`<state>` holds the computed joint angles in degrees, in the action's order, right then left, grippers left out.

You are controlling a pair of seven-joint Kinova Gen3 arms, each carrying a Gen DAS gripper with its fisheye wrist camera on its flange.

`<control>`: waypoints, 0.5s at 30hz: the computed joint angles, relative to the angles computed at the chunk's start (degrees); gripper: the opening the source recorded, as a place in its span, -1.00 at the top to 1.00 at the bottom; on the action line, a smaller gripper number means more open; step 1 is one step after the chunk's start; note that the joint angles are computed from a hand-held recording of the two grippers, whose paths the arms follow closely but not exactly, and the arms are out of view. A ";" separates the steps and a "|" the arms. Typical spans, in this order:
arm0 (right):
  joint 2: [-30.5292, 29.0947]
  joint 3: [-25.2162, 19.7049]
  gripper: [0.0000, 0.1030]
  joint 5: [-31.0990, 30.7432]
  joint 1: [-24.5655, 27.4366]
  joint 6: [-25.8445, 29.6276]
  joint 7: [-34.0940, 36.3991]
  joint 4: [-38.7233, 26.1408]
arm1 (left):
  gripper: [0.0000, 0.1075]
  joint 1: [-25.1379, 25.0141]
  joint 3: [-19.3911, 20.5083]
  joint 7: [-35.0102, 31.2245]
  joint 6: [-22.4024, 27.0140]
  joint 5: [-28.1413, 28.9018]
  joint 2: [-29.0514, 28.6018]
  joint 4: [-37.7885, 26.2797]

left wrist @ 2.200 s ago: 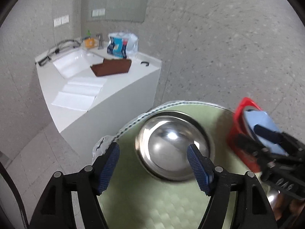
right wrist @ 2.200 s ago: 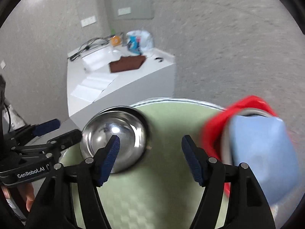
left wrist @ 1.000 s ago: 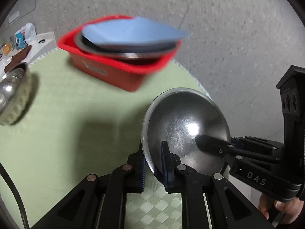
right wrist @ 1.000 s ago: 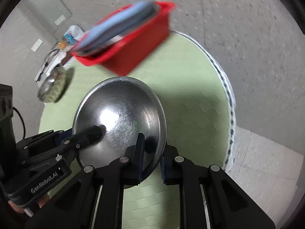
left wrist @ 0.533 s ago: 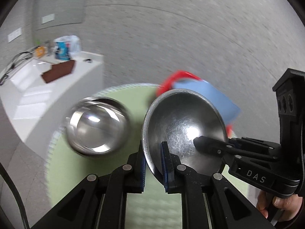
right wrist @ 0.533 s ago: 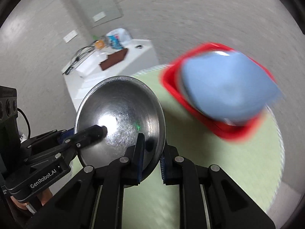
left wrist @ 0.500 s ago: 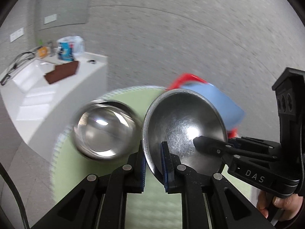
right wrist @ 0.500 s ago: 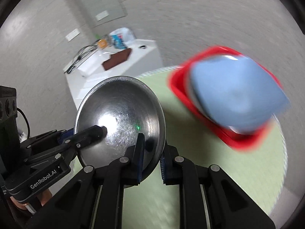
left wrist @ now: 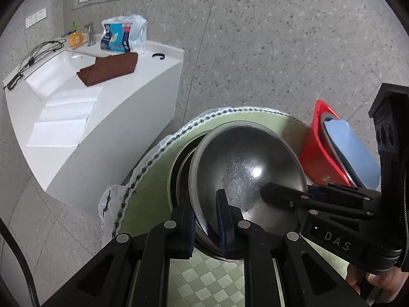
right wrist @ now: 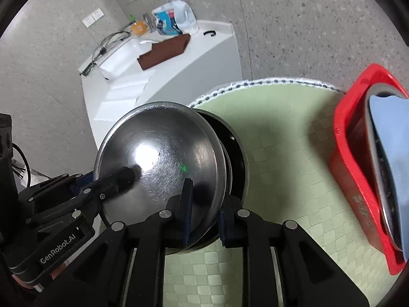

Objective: Organize plates and bowls

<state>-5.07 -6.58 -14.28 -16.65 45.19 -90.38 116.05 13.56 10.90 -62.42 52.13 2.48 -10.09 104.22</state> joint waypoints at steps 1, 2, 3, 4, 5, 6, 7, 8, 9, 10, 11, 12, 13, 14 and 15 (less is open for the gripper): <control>0.10 0.18 0.64 -0.24 0.06 -0.12 0.38 0.06 | 0.79 -0.05 -0.54 -0.92 -1.14 0.45 0.58 0.38; 0.34 0.03 0.64 0.10 0.04 -0.17 0.06 -0.10 | 0.79 -0.09 -1.14 -1.86 -1.38 1.19 0.78 0.47; 0.21 -0.13 0.64 0.56 0.04 -0.02 -0.36 -0.11 | 0.78 -0.18 -1.64 -2.81 -1.66 1.78 0.94 0.65; 0.19 -0.49 0.64 1.33 -0.07 0.12 -1.24 -0.30 | 0.78 -0.31 -1.86 -3.49 -1.96 1.97 1.09 0.73; 0.40 -0.77 0.64 1.95 -0.22 0.22 -1.99 -0.56 | 0.78 -0.43 -2.11 -4.13 -2.31 2.33 1.12 1.04; 0.64 -0.95 0.64 2.45 -0.35 0.54 -2.70 -0.95 | 0.77 -0.54 -2.40 -4.79 -2.27 2.92 1.32 0.94; 0.56 -1.24 0.64 3.35 -0.49 0.93 -3.76 -1.20 | 0.77 -0.63 -2.76 -5.49 -2.15 3.64 0.89 1.27; 0.59 -1.57 0.63 4.41 -0.70 1.30 -4.74 -1.50 | 0.77 -0.72 -2.93 -6.12 -1.81 4.13 0.86 1.20; 0.57 -1.84 0.63 5.34 -0.91 1.66 -5.63 -1.80 | 0.76 -0.86 -2.75 -6.14 -1.80 4.10 0.69 1.25; 0.45 -2.24 0.62 6.48 -1.18 1.88 -6.78 -2.02 | 0.76 -0.88 -2.58 -6.18 -1.51 4.21 0.31 1.32; 0.35 -2.56 0.58 7.49 -1.48 2.31 -7.66 -2.24 | 0.76 -0.94 -2.50 -6.32 -1.16 4.28 0.35 1.22; 0.34 -2.78 0.55 8.18 -1.78 2.96 -8.34 -2.60 | 0.76 -0.99 -2.36 -6.37 -0.99 4.20 0.25 1.11; 0.27 -2.98 0.50 8.69 -2.07 3.24 -9.02 -2.80 | 0.76 -1.05 -2.05 -6.19 -0.60 3.77 0.39 0.81; 0.24 -3.44 0.46 9.79 -2.46 3.53 -10.09 -3.03 | 0.74 -1.12 -1.96 -6.04 -0.49 3.67 0.51 0.68; 0.31 -3.74 0.44 10.66 -2.81 3.86 -10.82 -3.20 | 0.71 -1.17 -1.94 -5.97 -0.50 3.65 0.67 0.60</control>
